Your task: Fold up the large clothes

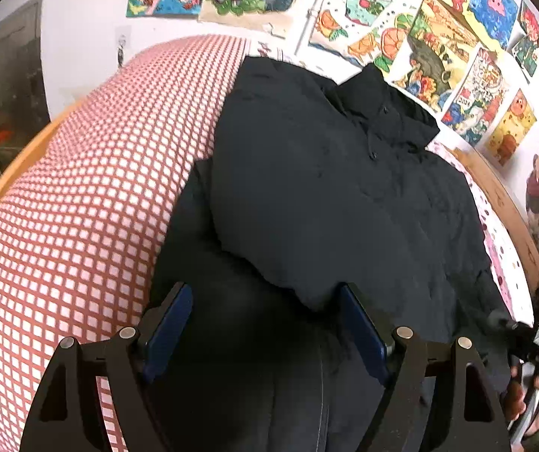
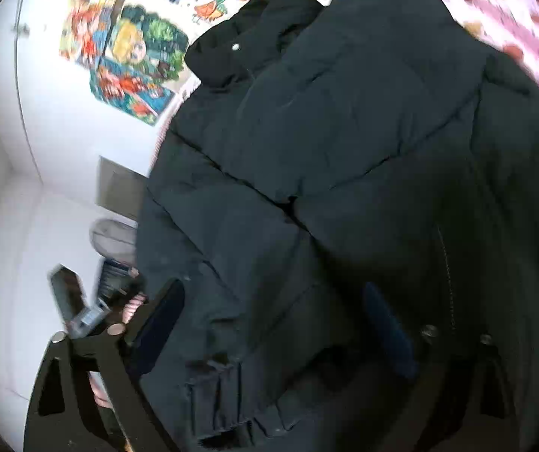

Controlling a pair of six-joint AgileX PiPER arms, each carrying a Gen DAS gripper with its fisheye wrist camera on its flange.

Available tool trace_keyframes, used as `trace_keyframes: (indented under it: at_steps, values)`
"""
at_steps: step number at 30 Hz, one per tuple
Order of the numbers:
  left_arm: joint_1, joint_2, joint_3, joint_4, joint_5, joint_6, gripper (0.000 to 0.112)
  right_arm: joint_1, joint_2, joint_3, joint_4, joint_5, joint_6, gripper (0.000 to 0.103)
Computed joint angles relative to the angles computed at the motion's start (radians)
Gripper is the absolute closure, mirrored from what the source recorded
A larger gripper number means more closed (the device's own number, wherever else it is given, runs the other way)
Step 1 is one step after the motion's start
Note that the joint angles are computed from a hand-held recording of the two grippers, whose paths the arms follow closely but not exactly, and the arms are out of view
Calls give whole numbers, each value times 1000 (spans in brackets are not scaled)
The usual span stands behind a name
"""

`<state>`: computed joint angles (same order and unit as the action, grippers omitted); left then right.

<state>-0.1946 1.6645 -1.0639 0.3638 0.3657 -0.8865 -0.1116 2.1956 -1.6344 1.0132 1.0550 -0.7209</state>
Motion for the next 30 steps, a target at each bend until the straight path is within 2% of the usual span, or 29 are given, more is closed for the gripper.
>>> trace_keyframes:
  at_steps: [2, 3, 4, 7, 10, 12, 15, 19, 22, 24, 26, 28, 30]
  values:
    - [-15, -8, 4, 96, 5, -93, 33, 26, -21, 9, -47, -38, 12, 62]
    - [-20, -7, -1, 131, 6, -123, 33, 32, -28, 14, -59, -49, 17, 71]
    - [-25, -9, -2, 160, 7, -147, 33, 37, -42, 31, -73, -80, 25, 86]
    - [-47, 9, -34, 230, 28, -193, 33, 38, -51, 23, -72, -103, 29, 93]
    - [-57, 49, -105, 214, 49, -131, 33, 47, -92, 18, -95, -188, 3, 95]
    - [-73, 80, -159, 269, 75, -150, 33, 46, -116, 7, -86, -244, -28, 95]
    - [-95, 127, -231, 354, 115, -181, 33, 40, -129, -59, -98, -314, -50, 95]
    - [-119, 224, -365, 357, 194, -129, 33, 56, -112, -150, -170, -411, -72, 95]
    - [-114, 302, -464, 267, 235, -48, 33, 89, -105, -167, -241, -512, -89, 95]
    - [-100, 351, -523, 173, 256, 21, 33, 84, -119, -137, -260, -548, -125, 95]
    - [-90, 391, -563, 120, 276, 50, 33, 99, -111, -159, -347, -571, -74, 95]
    - [-83, 425, -597, 89, 297, 66, 32, 129, -77, -199, -511, -609, 54, 95]
    - [-80, 441, -608, 82, 306, 60, 28, 132, -45, -234, -611, -599, 136, 94]
